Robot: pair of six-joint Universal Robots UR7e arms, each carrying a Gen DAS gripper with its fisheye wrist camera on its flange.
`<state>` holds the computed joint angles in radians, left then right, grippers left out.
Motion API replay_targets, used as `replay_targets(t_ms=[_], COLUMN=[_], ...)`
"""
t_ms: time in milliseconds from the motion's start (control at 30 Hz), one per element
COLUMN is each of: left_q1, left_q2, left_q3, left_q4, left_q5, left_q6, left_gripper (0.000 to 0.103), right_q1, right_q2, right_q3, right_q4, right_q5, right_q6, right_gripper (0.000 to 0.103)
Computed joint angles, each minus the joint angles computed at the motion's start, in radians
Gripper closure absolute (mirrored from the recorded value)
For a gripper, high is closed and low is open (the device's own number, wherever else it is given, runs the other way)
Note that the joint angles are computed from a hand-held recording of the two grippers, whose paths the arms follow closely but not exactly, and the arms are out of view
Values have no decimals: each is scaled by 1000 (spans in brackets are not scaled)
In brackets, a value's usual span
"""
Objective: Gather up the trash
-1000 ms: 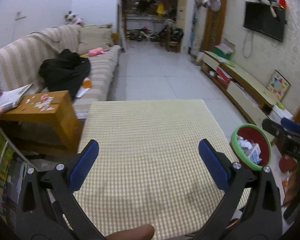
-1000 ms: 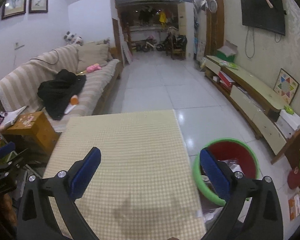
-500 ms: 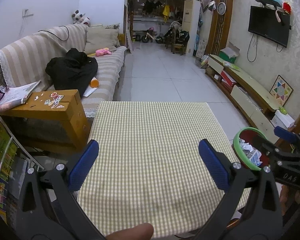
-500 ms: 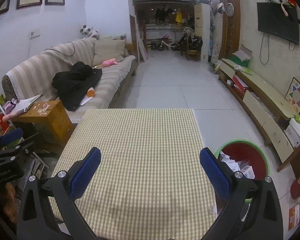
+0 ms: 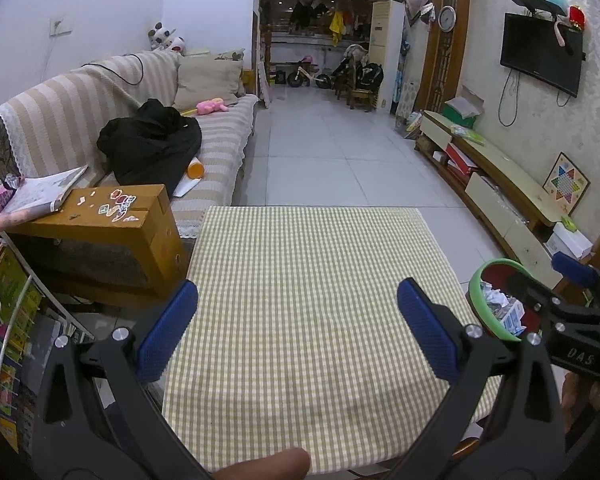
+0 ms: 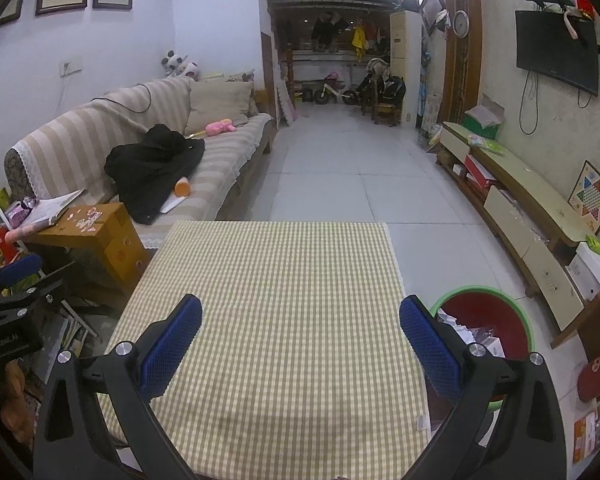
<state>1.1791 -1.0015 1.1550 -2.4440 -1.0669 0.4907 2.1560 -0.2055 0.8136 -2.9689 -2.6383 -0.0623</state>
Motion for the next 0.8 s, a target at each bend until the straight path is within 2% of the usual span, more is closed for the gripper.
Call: replay_targets(t_ms=[100, 800], left_q1=[-1, -8], left_q2=[1, 1], left_q3=[-4, -1], left_q4=[2, 1], left_q5=[-2, -15], left_q6=[3, -2], left_gripper=[5, 5], right_q1=[3, -9], right_q2=[4, -10], right_q3=[-8, 3], right_q4=[-10, 37], right_q5=[-4, -21], right_q6=[-17, 7], right_gripper=[7, 7])
